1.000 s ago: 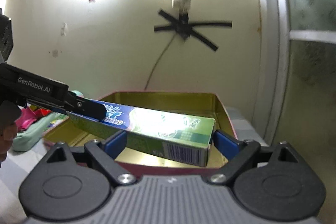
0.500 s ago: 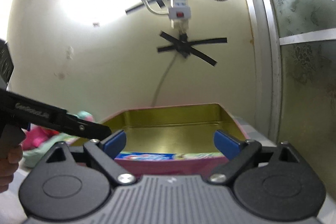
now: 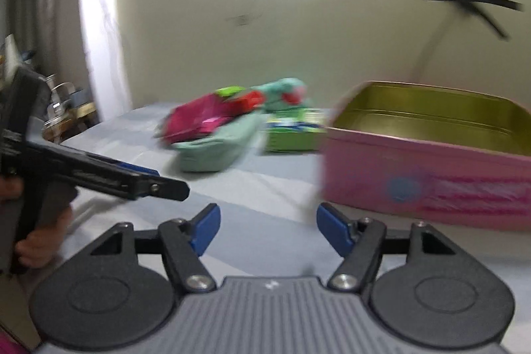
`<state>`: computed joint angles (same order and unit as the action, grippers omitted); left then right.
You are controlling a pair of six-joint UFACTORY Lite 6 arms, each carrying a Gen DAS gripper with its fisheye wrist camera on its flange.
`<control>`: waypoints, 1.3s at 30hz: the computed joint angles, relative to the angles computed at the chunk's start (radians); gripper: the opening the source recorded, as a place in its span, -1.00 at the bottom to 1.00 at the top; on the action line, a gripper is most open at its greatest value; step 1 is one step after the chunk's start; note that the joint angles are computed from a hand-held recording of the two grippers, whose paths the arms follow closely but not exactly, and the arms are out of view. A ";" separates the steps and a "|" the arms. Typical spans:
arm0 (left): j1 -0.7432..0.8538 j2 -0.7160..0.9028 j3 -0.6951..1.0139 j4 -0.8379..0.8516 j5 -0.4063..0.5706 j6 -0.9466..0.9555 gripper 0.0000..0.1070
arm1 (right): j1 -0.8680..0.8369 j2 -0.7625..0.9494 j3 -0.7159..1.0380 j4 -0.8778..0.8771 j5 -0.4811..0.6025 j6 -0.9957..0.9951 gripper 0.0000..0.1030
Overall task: Organize objects
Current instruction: 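Release the Crest toothpaste box into the pink tin with both tools, then grasp the pink wallet on the bed with the left tool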
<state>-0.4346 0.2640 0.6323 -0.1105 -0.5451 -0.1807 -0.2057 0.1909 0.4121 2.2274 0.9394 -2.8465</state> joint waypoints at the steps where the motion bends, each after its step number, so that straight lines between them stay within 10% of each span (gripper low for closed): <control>1: 0.021 -0.011 -0.021 -0.052 -0.006 0.031 0.47 | 0.047 0.004 0.014 0.008 -0.002 0.010 0.29; 4: 0.110 -0.012 -0.024 -0.156 -0.024 0.116 0.47 | 0.208 0.037 0.099 0.086 -0.043 0.044 0.18; 16: 0.376 0.243 0.393 0.403 0.057 -0.386 0.69 | 0.496 0.483 0.810 0.169 -0.315 0.313 -0.17; 22: 0.434 0.425 0.571 0.732 -0.016 -0.723 0.17 | 0.516 0.662 1.071 -0.007 -0.391 0.512 -0.54; 25: 0.456 0.431 0.565 0.820 -0.070 -0.812 -0.15 | 0.518 0.650 1.045 -0.014 -0.385 0.548 -0.58; 39: 0.387 -0.164 -0.232 0.497 -0.159 -0.484 -0.17 | 0.540 0.238 0.413 0.006 -0.201 0.488 -0.65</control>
